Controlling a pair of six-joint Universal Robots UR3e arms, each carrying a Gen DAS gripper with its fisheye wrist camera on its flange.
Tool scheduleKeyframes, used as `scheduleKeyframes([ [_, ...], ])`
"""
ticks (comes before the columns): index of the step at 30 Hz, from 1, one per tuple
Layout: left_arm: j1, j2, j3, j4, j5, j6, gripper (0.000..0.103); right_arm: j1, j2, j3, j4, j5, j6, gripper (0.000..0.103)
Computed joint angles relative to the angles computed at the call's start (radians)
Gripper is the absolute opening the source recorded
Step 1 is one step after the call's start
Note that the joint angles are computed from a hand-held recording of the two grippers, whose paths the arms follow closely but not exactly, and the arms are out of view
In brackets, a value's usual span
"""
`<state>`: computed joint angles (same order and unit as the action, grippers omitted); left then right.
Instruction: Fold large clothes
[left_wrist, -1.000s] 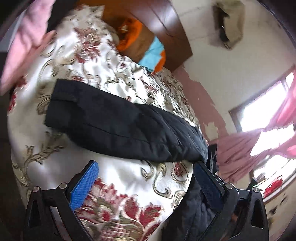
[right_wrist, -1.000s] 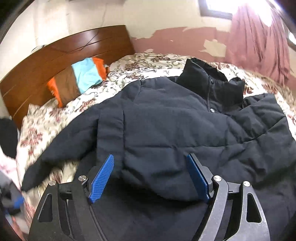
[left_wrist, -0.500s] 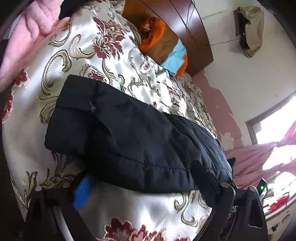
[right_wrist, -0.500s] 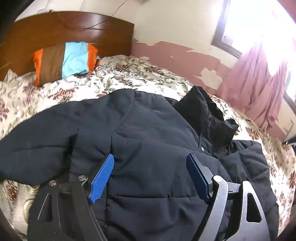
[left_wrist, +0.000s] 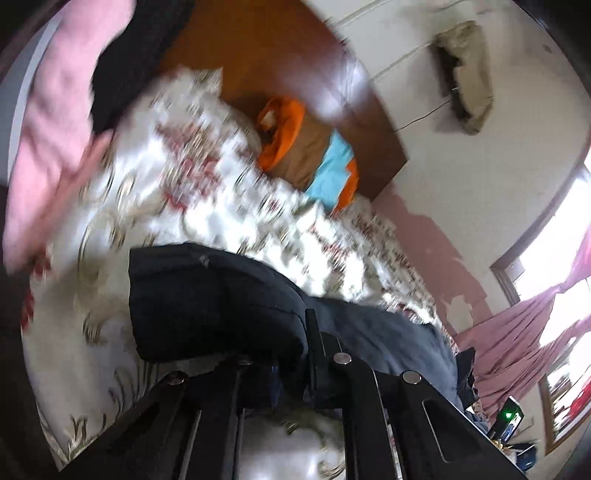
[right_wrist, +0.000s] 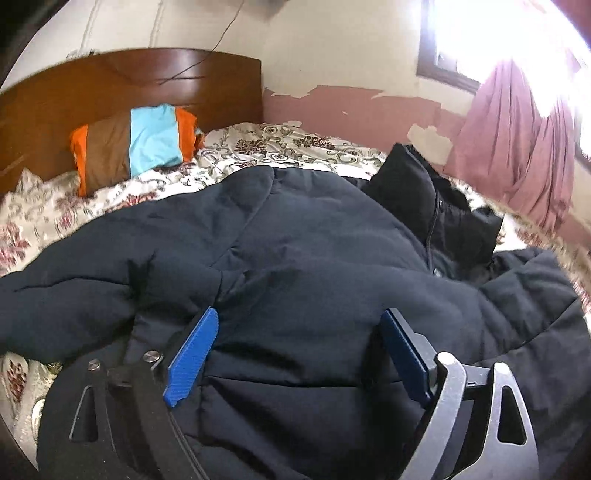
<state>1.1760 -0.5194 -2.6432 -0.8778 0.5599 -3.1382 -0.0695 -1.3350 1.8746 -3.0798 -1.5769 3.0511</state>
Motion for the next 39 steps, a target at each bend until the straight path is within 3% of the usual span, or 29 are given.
scheduleKeyframes([
  [3, 0.014, 0.036, 0.026, 0.087, -0.041, -0.035, 0.01, -0.082, -0.07, 0.035, 0.056, 0.147, 0.014, 0.086],
  [5, -0.005, 0.027, 0.049, 0.217, -0.046, -0.101, 0.01, -0.155, -0.141, 0.081, 0.1, 0.263, 0.009, 0.086],
  [8, -0.158, -0.089, 0.101, 0.529, 0.067, -0.284, 0.01, -0.276, -0.268, 0.159, 0.187, 0.416, -0.051, 0.087],
  [12, -0.518, -0.321, 0.214, 0.848, 0.349, -0.404, 0.01, -0.472, -0.469, 0.252, 0.355, 0.59, -0.215, 0.087],
  [17, -1.004, -0.578, 0.434, 1.01, 0.69, -0.39, 0.01, -0.78, -0.677, 0.295, 0.665, 0.794, -0.445, 0.087],
  [20, -1.279, -0.749, 0.617, 1.012, 0.893, -0.339, 0.01, -0.971, -0.753, 0.267, 0.907, 0.883, -0.607, 0.087],
  [23, -1.537, -0.95, 0.88, 0.887, 1.064, -0.234, 0.01, -1.14, -0.791, 0.242, 1.1, 0.947, -0.751, 0.087],
  [26, -1.668, -1.091, 1.059, 0.788, 1.126, -0.177, 0.01, -1.266, -0.773, 0.198, 1.264, 0.985, -0.847, 0.087],
  [32, -1.805, -1.327, 1.314, 0.599, 1.062, -0.203, 0.01, -1.413, -0.621, 0.049, 1.602, 0.997, -1.047, 0.087],
  [39, -1.864, -1.501, 1.419, 0.469, 0.923, -0.228, 0.011, -1.478, -0.383, -0.088, 1.971, 1.004, -1.303, 0.087],
])
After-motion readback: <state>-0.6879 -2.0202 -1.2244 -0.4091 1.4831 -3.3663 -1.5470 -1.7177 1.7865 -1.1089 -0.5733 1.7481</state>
